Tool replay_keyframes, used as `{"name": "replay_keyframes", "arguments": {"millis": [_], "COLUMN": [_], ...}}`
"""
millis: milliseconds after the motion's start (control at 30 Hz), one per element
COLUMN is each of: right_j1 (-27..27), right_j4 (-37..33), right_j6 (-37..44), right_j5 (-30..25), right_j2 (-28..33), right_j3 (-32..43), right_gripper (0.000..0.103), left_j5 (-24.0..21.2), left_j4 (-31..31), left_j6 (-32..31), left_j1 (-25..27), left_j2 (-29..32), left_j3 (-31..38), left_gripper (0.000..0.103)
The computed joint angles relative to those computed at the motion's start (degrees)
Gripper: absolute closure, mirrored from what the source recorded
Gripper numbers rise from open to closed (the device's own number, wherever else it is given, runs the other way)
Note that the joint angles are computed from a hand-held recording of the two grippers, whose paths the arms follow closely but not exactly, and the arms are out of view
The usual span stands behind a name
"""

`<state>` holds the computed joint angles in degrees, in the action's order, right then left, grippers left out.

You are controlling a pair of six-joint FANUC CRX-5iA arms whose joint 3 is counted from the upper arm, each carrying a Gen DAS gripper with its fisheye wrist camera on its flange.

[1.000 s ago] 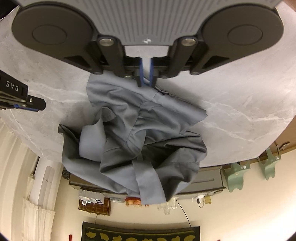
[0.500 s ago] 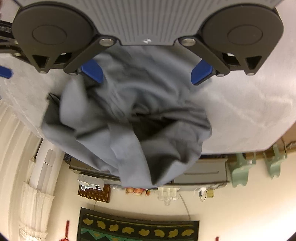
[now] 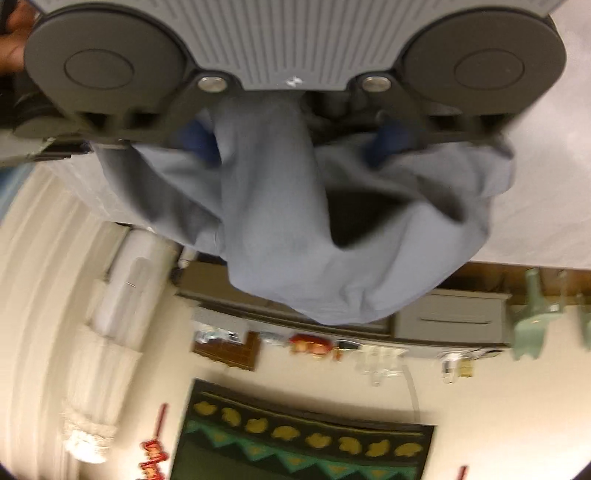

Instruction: Fold clothes

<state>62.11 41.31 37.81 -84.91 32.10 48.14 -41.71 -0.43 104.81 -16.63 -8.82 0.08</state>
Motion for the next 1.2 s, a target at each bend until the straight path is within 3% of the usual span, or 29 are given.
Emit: {"name": "replay_keyframes", "arguments": {"millis": [33, 133, 233, 267, 300, 367, 433, 500, 533, 600, 667, 700, 733, 833, 900, 967, 1067, 1100, 1167, 1200], "right_j1": [-0.37, 1.33, 3.77, 4.94, 6.57, 10.09, 12.87, 14.6, 15.53, 17.35, 18.62, 18.46, 17.9, 14.74, 9.7, 4.43, -2.47, -4.09, -7.02, -8.16], "right_j4": [-0.32, 9.93, 23.51, 27.27, 29.22, 26.24, 16.2, 4.86, 0.84, -1.88, 0.57, 1.75, 3.21, 7.38, 7.06, 3.17, -3.1, -5.23, -10.61, -13.39], "right_j6": [0.52, -5.18, -12.66, -14.52, -15.37, -13.69, -12.66, -14.04, -15.29, -17.71, -22.6, -23.73, -24.34, -25.62, -22.91, -19.21, -14.68, -14.2, -13.35, -12.96], "right_j5": [-0.26, 5.85, 12.01, 12.94, 12.41, 8.2, 3.62, 0.75, 0.79, 2.77, 7.42, 10.65, 14.11, 24.9, 29.65, 31.14, 27.66, 27.23, 29.87, 32.83], "right_j2": [0.19, -6.71, -13.65, -15.36, -16.5, -18.03, -20.17, -22.89, -24.83, -29.01, -34.4, -36.79, -38.83, -43.35, -41.96, -37.63, -28.79, -26.89, -25.18, -25.02], "right_j3": [1.35, -7.35, -15.75, -18.21, -20.6, -24.95, -29.45, -33.92, -36.68, -40.96, -44.9, -46.3, -47.47, -49.88, -48.52, -44.68, -38.49, -37.52, -37.4, -37.72], "right_gripper": [0.094, 0.095, 0.095, 0.095, 0.095, 0.094, 0.09, 0.086, 0.073, 0.068, 0.05, 0.035, 0.026, 0.007, 0.003, 0.002, 0.002, 0.005, 0.01, 0.021], "left_j5": [-1.18, 4.03, 10.58, 9.81, 7.37, -2.75, -12.51, -20.64, -22.45, -23.44, -23.15, -22.9, -21.83, -18.27, -16.49, -17.07, -21.08, -22.33, -24.13, -25.78], "left_j4": [2.24, 12.37, 9.15, 6.68, 7.21, 13.82, 13.13, 8.25, 6.48, 4.86, 3.38, 2.84, 2.91, 3.58, 0.85, -0.4, 2.91, 4.95, 1.32, -1.47], "left_j6": [-1.35, -5.47, -6.94, -6.25, -6.68, -12.16, -12.13, -10.53, -10.45, -11.18, -10.63, -10.14, -9.61, -8.18, -5.37, -4.94, -5.58, -6.92, -5.81, -5.7], "left_j1": [1.53, 8.72, 10.08, 9.73, 9.84, 10.19, 7.21, 1.27, -1.13, -3.32, -4.21, -4.29, -3.93, -2.85, -3.41, -3.16, -2.29, -1.88, -4.48, -6.06], "left_j2": [-0.36, -7.73, -17.76, -20.42, -22.9, -25.12, -25.6, -24.44, -24.9, -26.3, -28.19, -29.02, -29.62, -27.78, -23.39, -17.89, -7.86, -4.61, -0.88, 1.77], "left_j3": [0.05, -4.84, -7.38, -7.61, -8.81, -11.82, -14.69, -15.77, -16.56, -16.11, -14.81, -13.87, -12.75, -8.16, -4.01, 0.67, 5.85, 6.48, 7.71, 9.59], "left_gripper": [0.091, 0.092, 0.092, 0.092, 0.092, 0.092, 0.093, 0.093, 0.092, 0.084, 0.062, 0.037, 0.023, 0.017, 0.009, 0.004, 0.004, 0.004, 0.005, 0.005]}}
